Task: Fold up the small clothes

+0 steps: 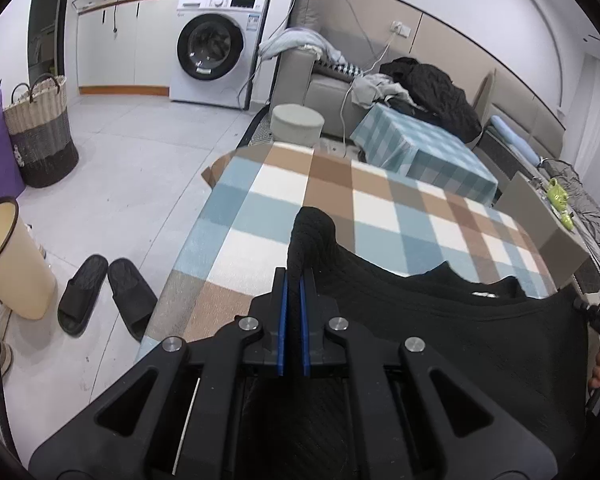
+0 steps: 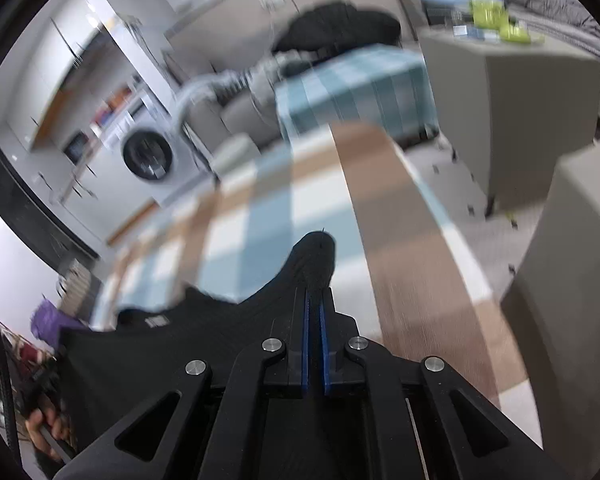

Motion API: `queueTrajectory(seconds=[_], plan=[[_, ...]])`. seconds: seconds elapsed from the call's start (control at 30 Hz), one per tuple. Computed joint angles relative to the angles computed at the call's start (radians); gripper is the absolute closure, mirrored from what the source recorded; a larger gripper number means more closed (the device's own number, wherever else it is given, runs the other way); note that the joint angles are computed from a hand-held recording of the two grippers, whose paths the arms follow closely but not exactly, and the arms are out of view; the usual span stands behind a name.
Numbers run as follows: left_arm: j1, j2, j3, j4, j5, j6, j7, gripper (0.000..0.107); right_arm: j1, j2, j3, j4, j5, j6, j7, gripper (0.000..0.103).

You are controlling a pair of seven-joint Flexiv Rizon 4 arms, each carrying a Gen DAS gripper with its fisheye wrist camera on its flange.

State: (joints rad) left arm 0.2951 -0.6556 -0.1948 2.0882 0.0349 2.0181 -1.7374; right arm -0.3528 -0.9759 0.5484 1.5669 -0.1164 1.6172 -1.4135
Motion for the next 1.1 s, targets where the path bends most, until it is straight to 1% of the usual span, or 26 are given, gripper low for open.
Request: queueTrajectory(seconds=[0.03,0.07,0.13,0.17,0.2,0.27,0.33,0.37,0.4,0.43,0.47,0.5,0.57,0.63,0.7,0.77,0.87,0.93,1.03,1.1], plan=[[-0.004,0.006,0.004,0.006,0.002,0.014,-0.001,0.104,0.003,0.006,-0.002,0.009,0.008,0.046,0.003,0.099],[-0.024,0.009,0.023,0.007,-0.007,0.028,0.001,0.104,0.029,0.022,-0.036,0.016,0.023,0.090,0.022,0.099],[-0.068,0.016,0.066,0.004,-0.038,0.025,0.013,0.104,0.106,0.047,-0.137,0.021,0.038,0.128,0.079,0.099],[-0.086,0.015,0.081,0.001,-0.055,0.016,0.019,0.104,0.148,0.054,-0.191,0.015,0.041,0.114,0.110,0.097],[-0.091,0.018,0.085,0.002,-0.064,0.003,0.022,0.104,0.166,0.056,-0.217,0.008,0.033,0.083,0.137,0.095],[-0.081,0.027,0.071,0.003,-0.074,-0.053,0.030,0.103,0.173,0.053,-0.232,-0.008,0.023,0.016,0.183,0.086],[-0.085,0.036,0.072,0.013,-0.076,-0.080,0.049,0.095,0.118,0.039,-0.160,-0.014,0.015,-0.029,0.170,0.082],[-0.090,0.040,0.076,0.019,-0.077,-0.081,0.058,0.087,0.102,0.037,-0.139,-0.010,0.016,-0.044,0.158,0.078],[-0.099,0.045,0.083,0.029,-0.081,-0.078,0.064,0.078,0.087,0.041,-0.119,0.001,0.018,-0.061,0.142,0.076],[-0.107,0.051,0.089,0.044,-0.085,-0.068,0.067,0.074,0.070,0.043,-0.097,0.010,0.024,-0.070,0.122,0.069],[-0.107,0.056,0.087,0.058,-0.084,-0.059,0.067,0.066,0.040,0.047,-0.059,0.025,0.032,-0.085,0.095,0.062],[-0.098,0.062,0.078,0.075,-0.078,-0.045,0.062,0.062,0.023,0.051,-0.037,0.040,0.044,-0.088,0.071,0.060],[-0.083,0.080,0.063,0.118,-0.067,-0.037,0.048,0.058,-0.007,0.073,-0.006,0.086,0.063,-0.095,0.023,0.059],[-0.072,0.098,0.055,0.164,-0.053,-0.021,0.032,0.056,-0.065,0.094,0.054,0.137,0.080,-0.125,-0.047,0.058],[-0.080,0.113,0.063,0.205,-0.047,-0.010,0.019,0.046,-0.095,0.128,0.077,0.202,0.108,-0.120,-0.095,0.056],[-0.086,0.120,0.069,0.256,-0.037,0.024,-0.005,0.043,-0.103,0.169,0.073,0.271,0.131,-0.097,-0.137,0.054],[-0.091,0.131,0.079,0.314,-0.023,0.030,-0.029,0.042,-0.121,0.222,0.069,0.375,0.159,-0.061,-0.177,0.048],[-0.103,0.131,0.092,0.360,-0.021,0.050,-0.051,0.041,-0.150,0.239,0.086,0.428,0.170,-0.059,-0.195,0.048],[-0.096,0.126,0.098,0.420,0.009,0.082,-0.073,0.041,-0.165,0.268,0.084,0.503,0.181,-0.044,-0.214,0.048],[-0.102,0.120,0.113,0.451,0.021,0.121,-0.085,0.041,-0.207,0.262,0.120,0.531,0.188,-0.038,-0.225,0.048]])
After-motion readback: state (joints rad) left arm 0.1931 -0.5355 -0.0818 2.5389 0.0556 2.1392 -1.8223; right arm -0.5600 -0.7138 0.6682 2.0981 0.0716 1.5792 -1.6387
